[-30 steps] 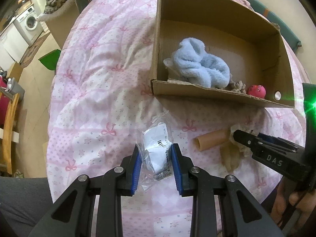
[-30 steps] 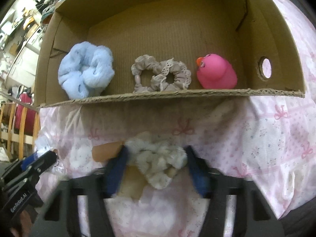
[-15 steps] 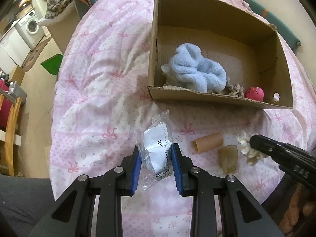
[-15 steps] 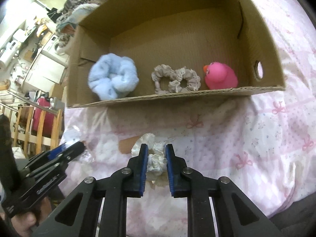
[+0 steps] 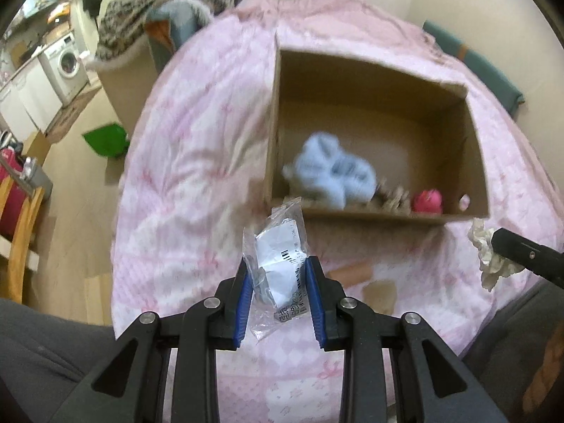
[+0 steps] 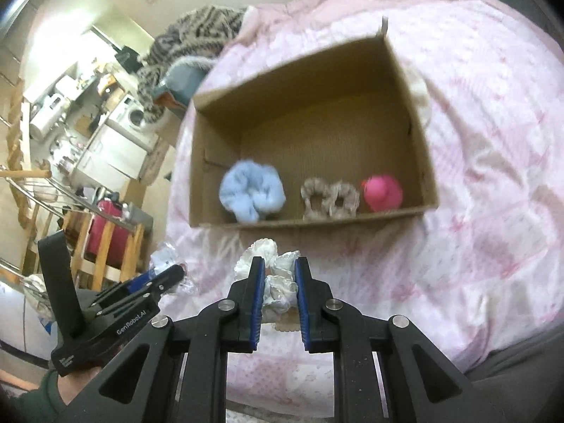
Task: Organize soft objects
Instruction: 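Carry the plastic bag and lace scrunchie over the box with both tools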
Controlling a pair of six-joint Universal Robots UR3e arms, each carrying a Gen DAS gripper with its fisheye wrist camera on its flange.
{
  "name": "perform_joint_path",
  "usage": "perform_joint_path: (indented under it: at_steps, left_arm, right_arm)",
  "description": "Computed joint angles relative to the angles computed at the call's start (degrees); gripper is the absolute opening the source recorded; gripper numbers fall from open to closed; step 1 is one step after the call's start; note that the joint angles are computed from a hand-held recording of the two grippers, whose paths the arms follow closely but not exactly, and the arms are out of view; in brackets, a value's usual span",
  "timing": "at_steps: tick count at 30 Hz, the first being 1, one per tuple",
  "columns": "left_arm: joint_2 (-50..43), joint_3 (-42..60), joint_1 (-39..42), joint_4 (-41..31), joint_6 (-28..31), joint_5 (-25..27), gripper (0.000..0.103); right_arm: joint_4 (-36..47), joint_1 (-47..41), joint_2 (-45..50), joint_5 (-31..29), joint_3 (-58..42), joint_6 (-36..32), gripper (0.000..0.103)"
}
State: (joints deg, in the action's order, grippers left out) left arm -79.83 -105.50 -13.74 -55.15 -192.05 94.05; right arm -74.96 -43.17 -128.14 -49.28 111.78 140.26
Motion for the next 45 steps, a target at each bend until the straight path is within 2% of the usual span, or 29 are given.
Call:
perform_joint_path:
  at_steps: [2,4,7,18,22,27,37,45]
  left_arm:
    - [-0.5,2.3,0.0,0.3,0.2,-1.2,0.026]
    - [-1.0,4.3,0.9,0.9,1.1,-5.1,0.026]
    - [-4.7,9.1,-0.9,2.1,1.9,-3.9,0.026]
    - [-20.8,27.1,-3.4,0.6,2.2,-3.5,0.026]
    - [-25.4,31.0,-3.9,0.2,2.7,-3.2,0.026]
    - [-30.4,34.2,-5.3,0.3,3.0,-1.4,0.026]
    - [-36.6,38.6,-6.7,-0.3,0.6,1.1,0.026]
    - [-38.9,41.2,-6.6,-2.2,1.0,-0.9,0.027]
  right_arm:
    - [3.1,-2.3,0.4,0.9,-2.8,-2.4,0.019]
    - [4.0,-3.3,1.5,1.1,-5.1,-3.7,0.019]
    - [0.9,-3.5,2.6,1.6,-6.8,-3.8,0.019]
    - [-28.3,6.3,16.2,-0.5,-5.7,12.8,0.019]
    - [-34.3,7.8,20.4,-1.5,-4.2,16.2,0.019]
    - [-38.2,10.3,23.9,-4.5,-2.5,17.8,0.019]
    - [-39.9,11.7,27.4,-7.3,-3.2,19.6,0.019]
    - [-40.0,13.1,29.3,-8.5,-4.7,20.6,0.019]
